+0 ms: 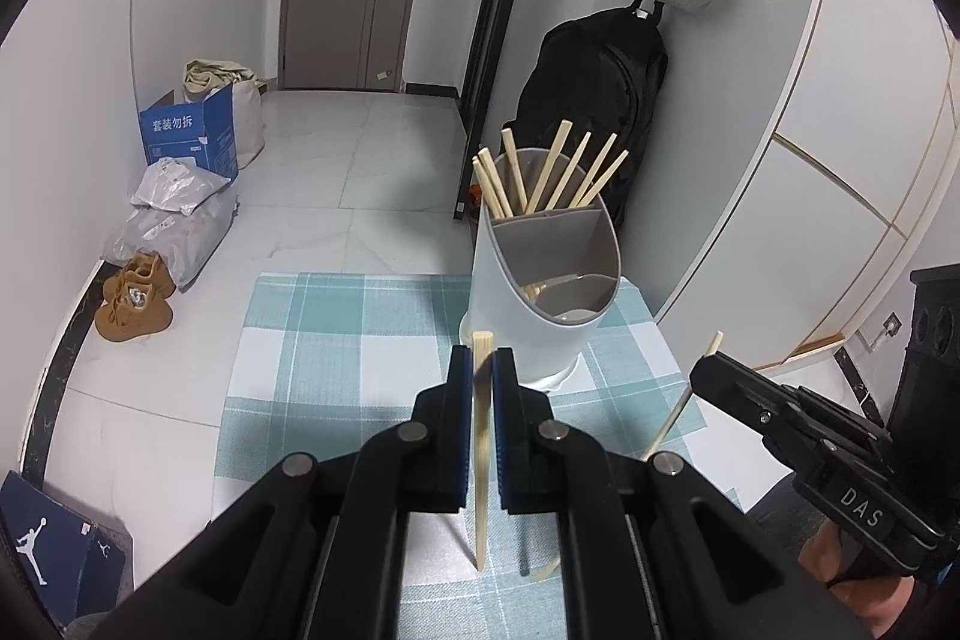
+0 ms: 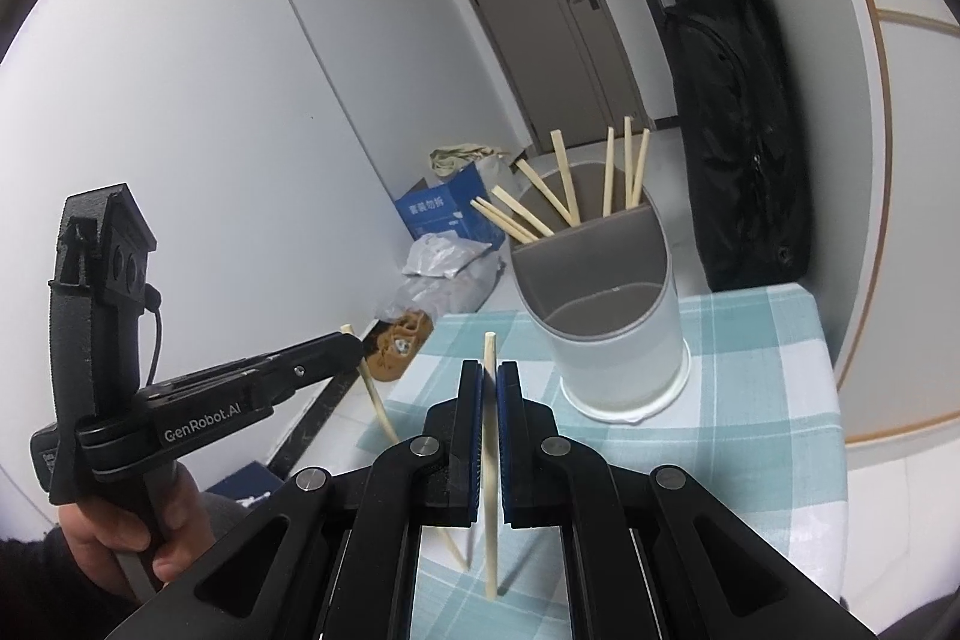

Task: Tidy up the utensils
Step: 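Carry both held chopsticks up over the white utensil holder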

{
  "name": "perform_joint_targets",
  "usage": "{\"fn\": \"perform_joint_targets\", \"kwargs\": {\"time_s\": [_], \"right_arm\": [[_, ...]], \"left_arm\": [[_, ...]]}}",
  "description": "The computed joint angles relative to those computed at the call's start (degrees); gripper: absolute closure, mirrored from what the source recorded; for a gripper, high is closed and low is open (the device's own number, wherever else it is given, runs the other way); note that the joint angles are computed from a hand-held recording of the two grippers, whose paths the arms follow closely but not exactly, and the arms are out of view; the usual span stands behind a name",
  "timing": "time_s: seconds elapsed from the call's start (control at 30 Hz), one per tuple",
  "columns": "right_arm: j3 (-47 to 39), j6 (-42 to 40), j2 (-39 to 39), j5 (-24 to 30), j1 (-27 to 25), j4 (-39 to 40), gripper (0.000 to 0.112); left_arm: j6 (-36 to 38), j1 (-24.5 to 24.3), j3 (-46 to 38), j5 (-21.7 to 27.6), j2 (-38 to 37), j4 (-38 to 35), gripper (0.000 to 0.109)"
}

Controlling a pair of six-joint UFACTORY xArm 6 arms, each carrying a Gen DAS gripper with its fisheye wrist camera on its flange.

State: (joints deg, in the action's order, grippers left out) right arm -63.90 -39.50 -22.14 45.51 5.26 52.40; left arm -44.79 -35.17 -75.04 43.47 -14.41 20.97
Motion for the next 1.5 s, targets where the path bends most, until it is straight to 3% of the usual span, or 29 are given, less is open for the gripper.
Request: {"fn": "perform_joint_targets", "kwargs": {"time_s": [0.4,0.73,1.0,1.5], "right_arm": [[-6.2,0.5,3.7,0.6,-0.7,-0.8,0.108],[-16.0,2.8,9.8,3.8,-3.5,-0.3,0.108],[-29.7,6.1,18.0,6.7,-5.1,-1.3,0.108],[-64.5,16.0,40.8,11.1,-4.6,-7.0,0.108]], "left_arm": [[3.9,-0.3,-4.5,1.8,2.4,-1.7,0.106],[8.8,-0.1,-15.6,6.8,8.1,-4.6,0.106],[12.4,1.1,-29.6,10.8,15.4,-6.4,0.106],[18.2,4.2,-66.5,19.7,38.3,-9.6,0.106]]}}
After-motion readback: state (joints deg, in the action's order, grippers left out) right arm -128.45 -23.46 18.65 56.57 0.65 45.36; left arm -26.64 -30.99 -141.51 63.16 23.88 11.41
